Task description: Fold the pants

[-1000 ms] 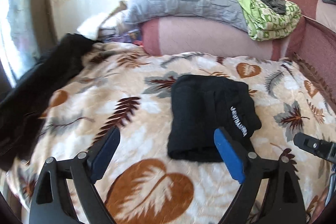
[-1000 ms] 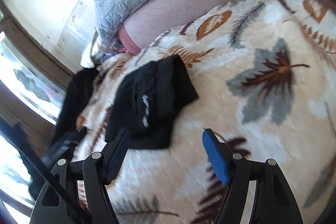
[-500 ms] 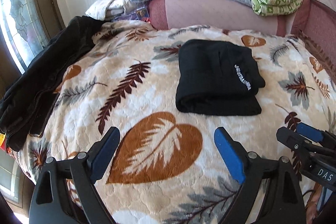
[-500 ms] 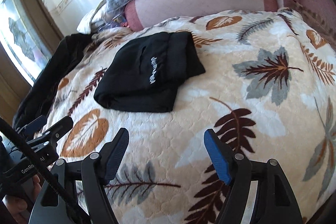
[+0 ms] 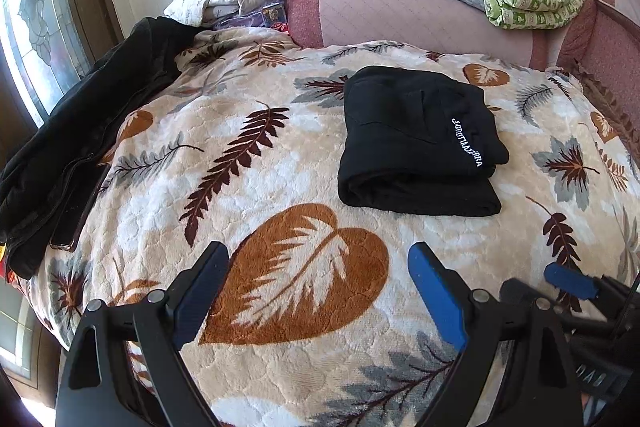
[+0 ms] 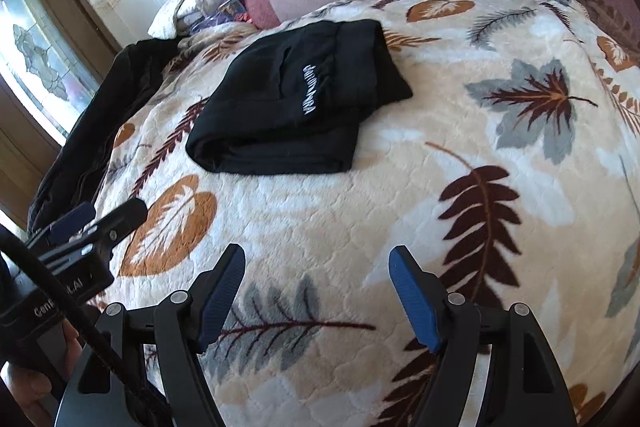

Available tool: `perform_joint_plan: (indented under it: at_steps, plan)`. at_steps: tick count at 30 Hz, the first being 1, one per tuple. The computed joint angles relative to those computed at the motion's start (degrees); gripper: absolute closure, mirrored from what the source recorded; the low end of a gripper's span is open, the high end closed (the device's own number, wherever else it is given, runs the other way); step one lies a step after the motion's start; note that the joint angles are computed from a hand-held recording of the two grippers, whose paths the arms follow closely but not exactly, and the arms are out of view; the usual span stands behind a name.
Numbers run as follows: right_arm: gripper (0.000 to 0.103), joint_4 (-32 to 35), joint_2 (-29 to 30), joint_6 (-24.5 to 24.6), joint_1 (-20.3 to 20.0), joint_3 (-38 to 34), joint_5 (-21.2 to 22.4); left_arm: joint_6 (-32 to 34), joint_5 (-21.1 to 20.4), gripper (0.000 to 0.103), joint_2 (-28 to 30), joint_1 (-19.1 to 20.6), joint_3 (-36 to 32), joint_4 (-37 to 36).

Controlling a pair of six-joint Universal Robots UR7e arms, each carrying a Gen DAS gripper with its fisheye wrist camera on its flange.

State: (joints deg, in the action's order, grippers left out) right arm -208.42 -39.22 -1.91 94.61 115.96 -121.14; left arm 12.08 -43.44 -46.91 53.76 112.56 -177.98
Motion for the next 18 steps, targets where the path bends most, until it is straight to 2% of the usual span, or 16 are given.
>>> perform_joint_plan:
  at_steps: [7, 14, 16, 18]
  plan:
    - [0.023, 1.18, 1.08, -0.48, 0.73, -0.92, -1.19, -1.27, -0.41, 0.012, -0.34, 0.29, 0.05, 1.19]
    - [0.023, 2.54, 0.53, 1.37, 0.25, -0.58, -0.1, -2.69, -1.27, 0.012, -0.63, 0.63, -0.04, 2.73]
    - [0.023, 2.58, 0.93, 1.06, 0.51, -0.87, -0.51, -2.08, -1.26, 0.012, -0.54, 0.65, 0.08, 1.41]
    - [0.023, 2.61, 1.39, 0.46, 0.83, -1.16, -1.04, -0.4, -1.05, 0.012, -0.29, 0.35, 1.01, -3.33]
